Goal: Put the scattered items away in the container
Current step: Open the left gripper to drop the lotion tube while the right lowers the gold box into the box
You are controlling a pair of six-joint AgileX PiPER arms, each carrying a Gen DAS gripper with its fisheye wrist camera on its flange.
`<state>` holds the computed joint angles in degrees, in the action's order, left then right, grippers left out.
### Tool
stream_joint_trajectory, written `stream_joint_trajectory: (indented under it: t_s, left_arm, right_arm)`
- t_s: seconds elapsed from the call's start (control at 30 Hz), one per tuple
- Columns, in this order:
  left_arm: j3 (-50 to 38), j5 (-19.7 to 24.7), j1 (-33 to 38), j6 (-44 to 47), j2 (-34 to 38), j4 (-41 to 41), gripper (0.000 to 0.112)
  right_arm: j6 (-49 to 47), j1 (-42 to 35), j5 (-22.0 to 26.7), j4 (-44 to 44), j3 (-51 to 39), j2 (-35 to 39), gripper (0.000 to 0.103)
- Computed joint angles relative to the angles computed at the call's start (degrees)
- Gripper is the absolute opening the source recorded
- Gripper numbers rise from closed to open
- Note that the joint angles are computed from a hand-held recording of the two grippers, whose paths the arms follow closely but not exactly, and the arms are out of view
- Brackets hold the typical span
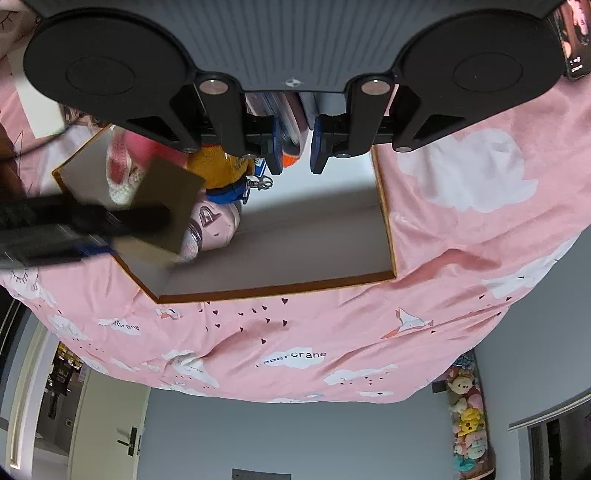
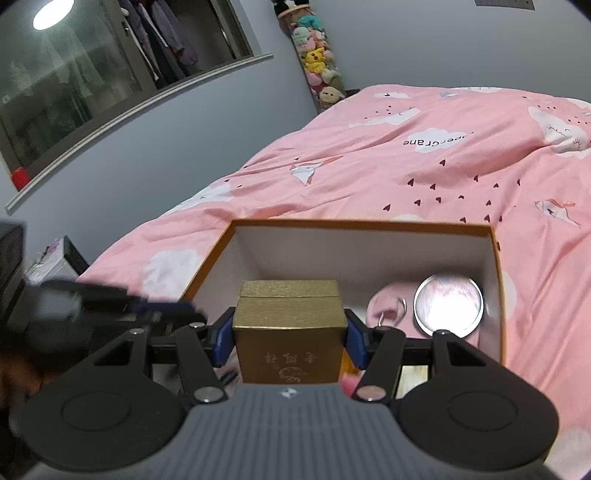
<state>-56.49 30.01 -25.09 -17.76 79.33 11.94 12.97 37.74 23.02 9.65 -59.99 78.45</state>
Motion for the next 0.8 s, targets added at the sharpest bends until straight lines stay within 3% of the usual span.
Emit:
stream_joint_trajectory:
  t_s: [0.13, 0.23, 0.47, 0.8]
  left_arm:
    - [1.03, -1.29, -1.47, -5.51, 0.69, 6.31, 0.020]
    - [1.18, -2.09, -0.75, -4.17, 1.12, 4.71, 0.021]
    - [1.64, -3.58, 1.08, -0.34, 1.20, 0.14, 0.023]
    - [1.65, -4.65, 2.37, 4.90, 2.03, -5.87, 0.024]
  right_arm:
    - [2.79, -1.19, 0.43, -0.97, -6.30, 6.72, 0.061]
    - [2.70, -2.21, 2.21, 0.31, -11.67, 12.01, 0.061]
    - [9.23, -2.41, 10.63, -5.58, -23.39, 23.04, 0.061]
    - [11.93, -2.80, 12.32, -7.68, -25.59, 26.70, 0.063]
